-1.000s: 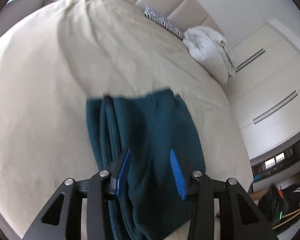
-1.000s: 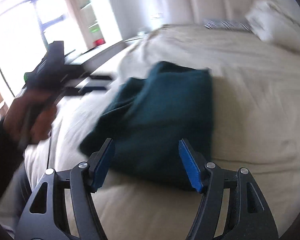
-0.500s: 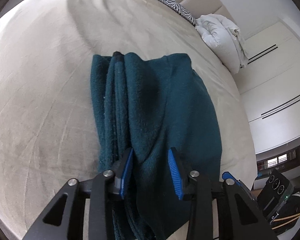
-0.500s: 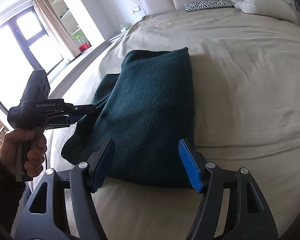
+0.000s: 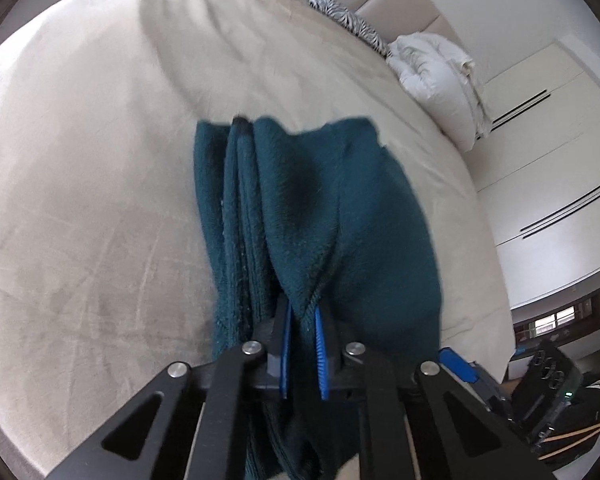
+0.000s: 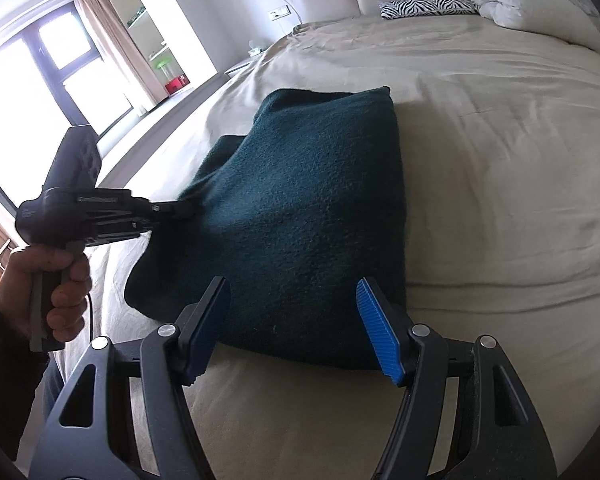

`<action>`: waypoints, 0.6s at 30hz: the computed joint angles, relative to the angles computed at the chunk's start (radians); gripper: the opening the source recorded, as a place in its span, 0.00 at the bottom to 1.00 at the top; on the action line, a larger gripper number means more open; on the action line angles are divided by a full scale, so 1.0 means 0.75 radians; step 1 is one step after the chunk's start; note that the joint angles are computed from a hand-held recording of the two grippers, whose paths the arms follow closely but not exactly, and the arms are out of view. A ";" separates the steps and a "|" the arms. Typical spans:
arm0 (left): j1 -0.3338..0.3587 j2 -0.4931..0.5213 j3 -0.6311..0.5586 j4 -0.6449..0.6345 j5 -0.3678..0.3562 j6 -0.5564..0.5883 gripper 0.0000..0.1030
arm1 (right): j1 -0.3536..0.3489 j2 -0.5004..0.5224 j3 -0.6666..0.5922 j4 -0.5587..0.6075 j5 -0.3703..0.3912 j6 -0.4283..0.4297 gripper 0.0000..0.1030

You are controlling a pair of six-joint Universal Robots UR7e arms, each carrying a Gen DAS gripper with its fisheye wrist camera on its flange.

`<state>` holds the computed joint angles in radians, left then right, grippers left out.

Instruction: Fold small clothes

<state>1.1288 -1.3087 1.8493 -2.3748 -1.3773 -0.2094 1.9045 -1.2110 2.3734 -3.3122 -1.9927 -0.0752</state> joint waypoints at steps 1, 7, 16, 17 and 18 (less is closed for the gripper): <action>-0.001 -0.010 0.002 -0.010 -0.006 0.005 0.12 | 0.000 0.000 -0.002 -0.004 -0.002 0.002 0.62; 0.004 0.034 -0.021 0.076 0.031 -0.005 0.16 | -0.007 0.030 -0.024 0.017 -0.008 0.018 0.62; -0.078 -0.137 0.170 -0.085 0.088 -0.064 0.54 | -0.047 -0.008 -0.004 -0.044 0.019 0.021 0.63; -0.084 -0.147 0.182 -0.075 0.090 -0.069 0.54 | -0.055 -0.013 -0.004 -0.052 0.027 0.032 0.63; -0.085 -0.150 0.189 -0.053 0.079 -0.072 0.54 | -0.063 -0.015 -0.005 -0.065 0.034 0.040 0.63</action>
<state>1.0651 -1.4212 1.9911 -2.4149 -1.3180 -0.2633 1.8573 -1.2226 2.3700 -3.3607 -1.9675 -0.0451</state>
